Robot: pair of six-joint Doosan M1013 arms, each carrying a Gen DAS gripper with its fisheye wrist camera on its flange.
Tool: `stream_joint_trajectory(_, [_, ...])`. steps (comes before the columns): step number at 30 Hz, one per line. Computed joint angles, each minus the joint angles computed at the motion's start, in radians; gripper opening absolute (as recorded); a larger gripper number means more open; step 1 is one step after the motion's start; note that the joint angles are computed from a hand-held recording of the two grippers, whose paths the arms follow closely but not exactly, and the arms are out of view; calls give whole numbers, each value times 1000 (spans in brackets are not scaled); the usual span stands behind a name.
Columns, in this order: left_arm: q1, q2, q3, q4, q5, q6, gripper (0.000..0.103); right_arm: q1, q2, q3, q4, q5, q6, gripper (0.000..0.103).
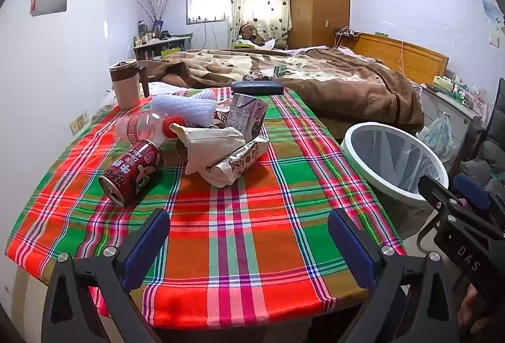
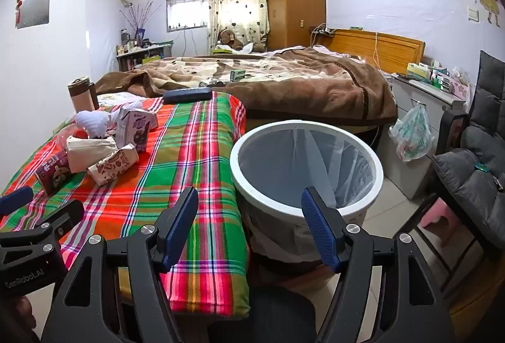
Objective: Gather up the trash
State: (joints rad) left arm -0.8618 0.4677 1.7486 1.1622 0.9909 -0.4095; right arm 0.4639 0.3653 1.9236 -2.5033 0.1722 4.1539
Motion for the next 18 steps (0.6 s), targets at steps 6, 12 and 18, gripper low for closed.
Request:
stream_joint_trajectory(6, [-1,4,-6,-6,3,0,101,0,0,1,-30,3,32,69])
stream_joint_trajectory(12, [-1,0,1,4,-5,-14,101,1,-2,3,-38,9,41,69])
stream_joint_trajectory(18, [-2,-5,4,2,-2,-14,101,1,-4,4,-41,8,44,69])
